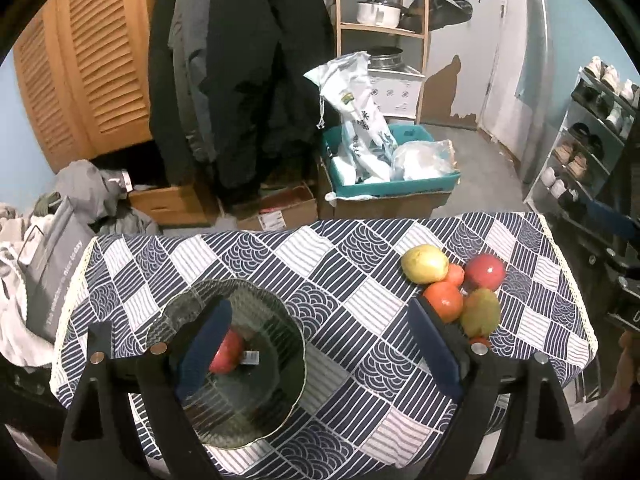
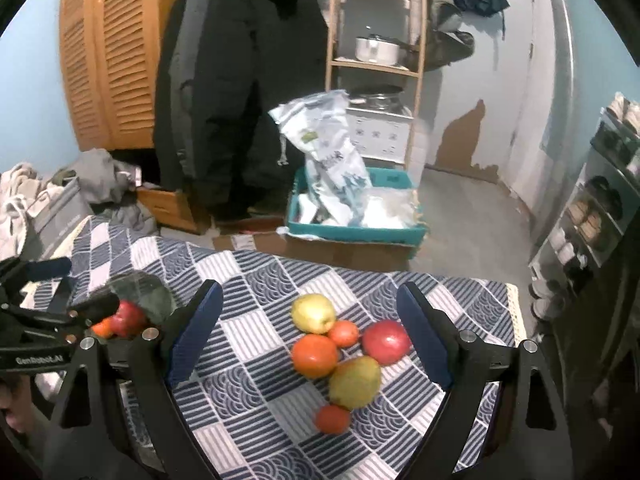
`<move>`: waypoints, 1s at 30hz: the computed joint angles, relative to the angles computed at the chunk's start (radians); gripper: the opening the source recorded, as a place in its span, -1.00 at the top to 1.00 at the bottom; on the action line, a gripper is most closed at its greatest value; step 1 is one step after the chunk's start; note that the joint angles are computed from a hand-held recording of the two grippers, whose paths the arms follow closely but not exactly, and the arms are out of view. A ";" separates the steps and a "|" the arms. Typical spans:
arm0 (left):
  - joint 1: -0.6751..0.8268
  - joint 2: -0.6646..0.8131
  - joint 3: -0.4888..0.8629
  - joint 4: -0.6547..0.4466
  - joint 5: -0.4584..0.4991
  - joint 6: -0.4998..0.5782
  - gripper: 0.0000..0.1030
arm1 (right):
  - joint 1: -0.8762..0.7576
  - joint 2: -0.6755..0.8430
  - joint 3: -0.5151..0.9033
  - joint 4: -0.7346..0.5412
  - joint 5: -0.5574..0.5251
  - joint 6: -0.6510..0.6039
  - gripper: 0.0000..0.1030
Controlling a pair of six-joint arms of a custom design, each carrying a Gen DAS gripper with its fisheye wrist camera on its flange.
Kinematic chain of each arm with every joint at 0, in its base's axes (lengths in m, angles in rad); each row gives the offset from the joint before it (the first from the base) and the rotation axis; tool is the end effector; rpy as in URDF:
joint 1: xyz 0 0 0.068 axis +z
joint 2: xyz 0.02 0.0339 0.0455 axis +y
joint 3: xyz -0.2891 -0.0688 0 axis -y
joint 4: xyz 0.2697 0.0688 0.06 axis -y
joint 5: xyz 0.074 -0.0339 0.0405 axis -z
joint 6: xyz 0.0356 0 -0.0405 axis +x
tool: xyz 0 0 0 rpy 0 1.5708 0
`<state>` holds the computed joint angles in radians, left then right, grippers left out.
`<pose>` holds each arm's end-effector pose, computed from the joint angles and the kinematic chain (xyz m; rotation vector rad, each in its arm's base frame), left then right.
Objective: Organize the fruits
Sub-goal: 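Withdraw both tools from the bowl back toward the fruit cluster, then grasp the large green pear with the right tool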
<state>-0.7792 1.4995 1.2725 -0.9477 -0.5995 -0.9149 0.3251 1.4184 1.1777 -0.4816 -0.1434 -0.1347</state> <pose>0.2386 -0.2075 0.3042 -0.3160 2.4206 0.1323 0.3152 0.1116 0.3210 -0.5960 2.2195 0.2628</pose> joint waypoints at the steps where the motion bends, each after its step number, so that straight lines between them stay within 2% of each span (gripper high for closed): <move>1: 0.000 0.007 0.005 0.012 0.002 0.009 -0.76 | -0.011 0.001 -0.002 -0.001 -0.004 -0.006 -0.71; 11: 0.006 0.103 0.064 0.053 0.033 0.041 -0.77 | -0.103 0.060 -0.008 -0.010 -0.019 -0.030 -0.71; 30: 0.045 0.263 0.066 0.179 0.119 0.105 -0.77 | -0.177 0.276 0.004 -0.035 -0.040 -0.038 -0.71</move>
<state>-0.7342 1.7629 1.3384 -0.7687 -0.4805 -0.8097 0.1480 1.6947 1.1814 -0.5166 -0.1832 -0.1729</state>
